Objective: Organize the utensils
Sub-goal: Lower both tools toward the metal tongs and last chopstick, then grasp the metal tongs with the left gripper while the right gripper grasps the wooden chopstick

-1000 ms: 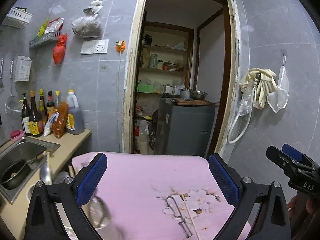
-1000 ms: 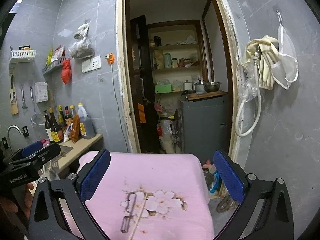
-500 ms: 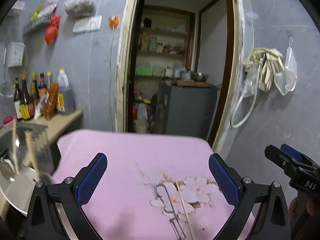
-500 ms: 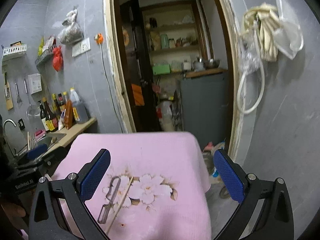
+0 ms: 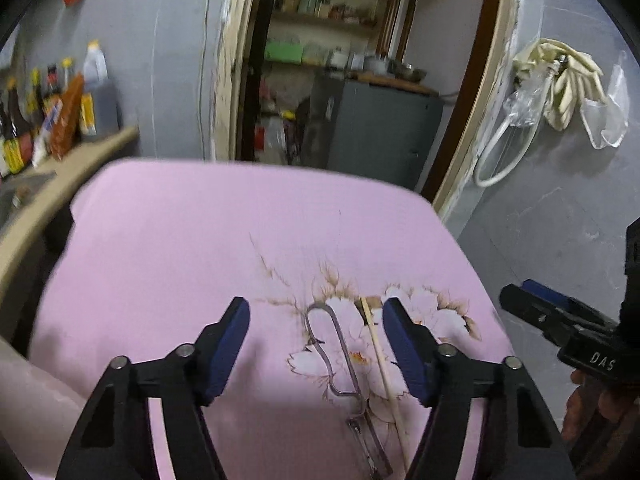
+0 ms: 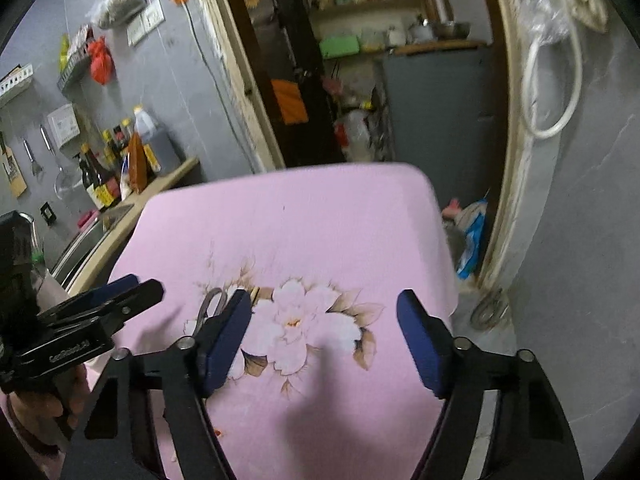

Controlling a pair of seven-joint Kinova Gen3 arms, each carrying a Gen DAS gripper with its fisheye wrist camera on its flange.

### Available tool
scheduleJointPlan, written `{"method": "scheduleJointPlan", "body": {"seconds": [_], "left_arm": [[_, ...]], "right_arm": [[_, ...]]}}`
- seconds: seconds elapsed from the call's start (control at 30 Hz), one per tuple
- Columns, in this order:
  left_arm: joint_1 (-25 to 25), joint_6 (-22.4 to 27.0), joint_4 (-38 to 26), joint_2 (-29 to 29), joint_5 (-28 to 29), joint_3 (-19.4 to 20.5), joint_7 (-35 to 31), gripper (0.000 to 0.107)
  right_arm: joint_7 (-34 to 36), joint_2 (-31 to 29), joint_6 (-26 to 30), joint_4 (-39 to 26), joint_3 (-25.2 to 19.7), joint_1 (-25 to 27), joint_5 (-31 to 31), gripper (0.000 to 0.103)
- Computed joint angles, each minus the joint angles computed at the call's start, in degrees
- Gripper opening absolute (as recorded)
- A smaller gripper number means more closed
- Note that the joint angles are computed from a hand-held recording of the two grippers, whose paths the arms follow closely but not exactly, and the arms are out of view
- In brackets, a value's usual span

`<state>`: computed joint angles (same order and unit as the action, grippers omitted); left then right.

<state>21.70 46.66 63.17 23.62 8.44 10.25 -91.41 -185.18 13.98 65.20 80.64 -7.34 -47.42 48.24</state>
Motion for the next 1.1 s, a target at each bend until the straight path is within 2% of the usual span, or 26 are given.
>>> {"method": "scheduleJointPlan", "body": {"seconds": [0.1,0.17,0.27,0.4,0.6,0.83,1.0,1.1], "left_arm": [[-1.6,5.0,-4.5,3.4,2.6,1.3,-1.0,0.058],[-1.6,6.7,-6.1,4.9,3.3,1.1,-0.7,0.051],[-1.2,9.1,-8.5,6.7,3.1,0.2,0.3,0.049],[-1.1,11.7,-10.7,8.3,2.8,-0.3,1.1,0.043],[-2.7,13.7,-11.5,9.0,4.4,-0.1,1.5,0.041],[-3.6,15.0,-12.7,10.0,6.2,0.3,1.9,0.041],[-4.1,16.9,-14.7,11.3,7.2,0.6,2.1,0.041],[-4.1,18.0,-15.6,11.8,7.7,0.9,1.6,0.041]], "right_arm": [[3.5,1.0,-4.5,-0.2,0.0,2.6,-3.7,0.049],[6.3,1.9,-6.5,-0.9,0.1,3.7,-6.5,0.047],[10.0,3.4,-8.9,-1.9,0.7,4.8,-10.2,0.039],[14.6,5.0,-11.3,-3.4,1.5,5.2,-14.1,0.034],[22.7,8.1,-11.7,-7.8,2.4,5.3,-19.9,0.033],[27.8,10.8,-7.8,-13.1,4.4,4.1,-22.9,0.033],[33.0,14.2,1.7,-20.8,5.2,2.6,-23.9,0.028],[34.4,15.0,5.5,-23.7,5.5,2.4,-25.3,0.026]]}}
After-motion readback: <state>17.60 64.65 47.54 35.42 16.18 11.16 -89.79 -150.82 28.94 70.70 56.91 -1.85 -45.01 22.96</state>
